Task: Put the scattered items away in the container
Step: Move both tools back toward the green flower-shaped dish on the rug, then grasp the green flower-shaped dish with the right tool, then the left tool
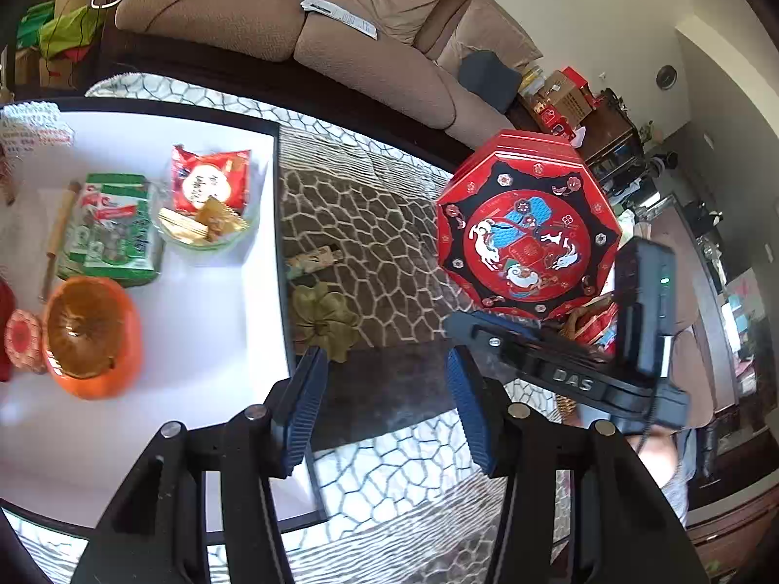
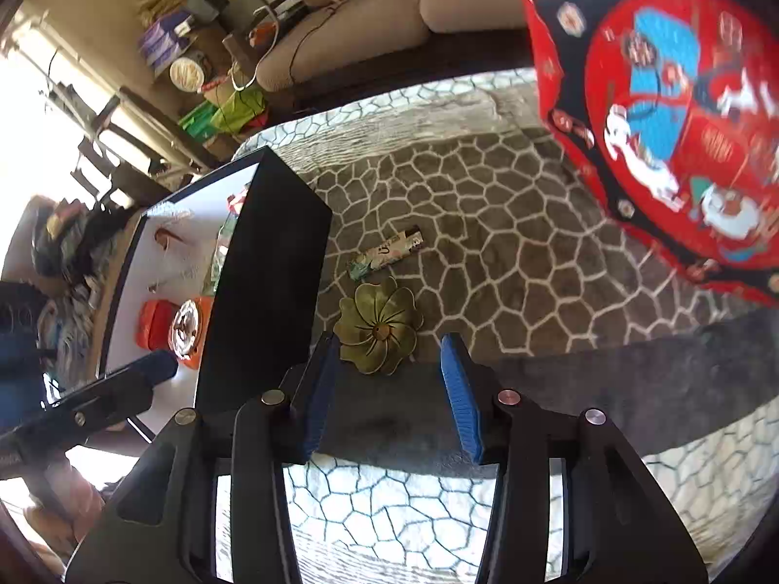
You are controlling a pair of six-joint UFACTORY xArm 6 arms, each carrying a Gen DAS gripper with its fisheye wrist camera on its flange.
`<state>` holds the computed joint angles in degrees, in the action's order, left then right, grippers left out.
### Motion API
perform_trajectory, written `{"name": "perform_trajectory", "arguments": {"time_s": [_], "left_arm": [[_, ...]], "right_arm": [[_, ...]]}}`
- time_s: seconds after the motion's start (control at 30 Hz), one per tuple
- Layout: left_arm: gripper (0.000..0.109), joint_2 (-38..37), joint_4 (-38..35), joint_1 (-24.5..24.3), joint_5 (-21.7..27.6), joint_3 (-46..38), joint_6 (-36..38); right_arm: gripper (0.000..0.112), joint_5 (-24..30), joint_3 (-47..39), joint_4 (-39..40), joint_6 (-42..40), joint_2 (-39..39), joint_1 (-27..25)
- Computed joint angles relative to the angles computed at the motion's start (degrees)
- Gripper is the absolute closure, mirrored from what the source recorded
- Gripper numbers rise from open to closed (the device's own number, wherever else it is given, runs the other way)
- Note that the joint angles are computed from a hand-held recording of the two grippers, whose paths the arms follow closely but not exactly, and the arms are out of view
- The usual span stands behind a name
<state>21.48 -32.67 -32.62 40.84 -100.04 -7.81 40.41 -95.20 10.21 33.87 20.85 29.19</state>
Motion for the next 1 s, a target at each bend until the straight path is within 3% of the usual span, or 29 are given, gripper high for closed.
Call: {"name": "perform_trajectory", "arguments": {"time_s": [0.17, 0.37, 0.73, 0.9, 1.0], "left_arm": [[0.057, 5.0, 7.6, -2.3, -1.1, -5.1, -8.3], [0.057, 8.5, 10.4, -2.9, -0.5, -8.2, -11.6], [0.057, 9.5, 12.6, -3.4, -0.1, -9.3, -11.6], [0.057, 9.1, 12.6, -3.6, -0.6, -8.6, -11.7], [0.057, 8.5, 11.6, -3.8, -1.1, -7.6, -11.6]], "right_arm": [[0.089, -12.2, 3.1, 14.4, -8.9, 6.2, 0.3], [0.095, -16.6, 1.7, 26.7, -19.8, 11.0, 0.6], [0.096, -18.1, 2.7, 43.8, -34.9, 12.2, 0.6], [0.109, -16.3, 1.2, 46.6, -37.4, 13.2, 0.6], [0.11, -17.0, 3.0, 48.3, -37.6, 12.0, 1.0]]}}
